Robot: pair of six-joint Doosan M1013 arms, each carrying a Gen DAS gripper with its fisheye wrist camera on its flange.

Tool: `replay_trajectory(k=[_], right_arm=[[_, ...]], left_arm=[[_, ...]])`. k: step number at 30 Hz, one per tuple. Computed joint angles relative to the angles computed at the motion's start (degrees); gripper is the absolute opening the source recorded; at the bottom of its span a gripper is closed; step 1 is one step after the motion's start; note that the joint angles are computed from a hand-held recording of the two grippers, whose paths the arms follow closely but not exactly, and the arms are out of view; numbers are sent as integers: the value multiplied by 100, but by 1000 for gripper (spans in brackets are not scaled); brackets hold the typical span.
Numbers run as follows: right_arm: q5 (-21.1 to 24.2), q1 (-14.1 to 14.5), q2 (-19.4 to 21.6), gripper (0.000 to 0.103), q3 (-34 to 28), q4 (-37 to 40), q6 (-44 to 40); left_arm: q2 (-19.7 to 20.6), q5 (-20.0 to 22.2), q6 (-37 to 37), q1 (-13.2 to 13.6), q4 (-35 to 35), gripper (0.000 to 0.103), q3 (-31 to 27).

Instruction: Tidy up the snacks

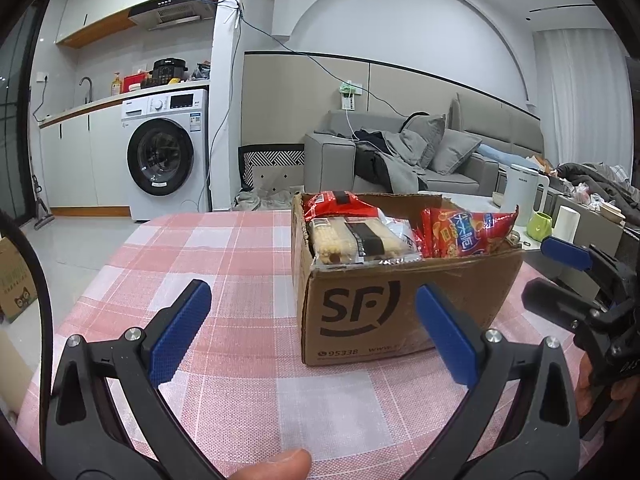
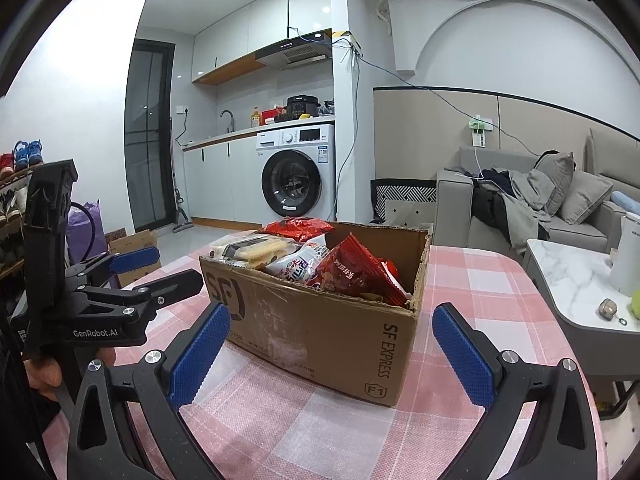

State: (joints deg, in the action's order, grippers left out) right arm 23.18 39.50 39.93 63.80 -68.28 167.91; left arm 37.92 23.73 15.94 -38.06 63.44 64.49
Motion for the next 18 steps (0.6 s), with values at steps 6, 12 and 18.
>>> replay_trajectory(k=[6, 12, 18], right_arm=[[-27, -18, 6, 103, -16, 47, 28], [-31, -25, 21, 103, -39, 104, -17], [-37, -27, 27, 103, -45, 128, -35]], left_arm=[[-3, -11, -72, 11, -7, 102, 18], [-14, -55, -128, 6, 127, 102, 50], [-11, -55, -134, 4, 127, 102, 50]])
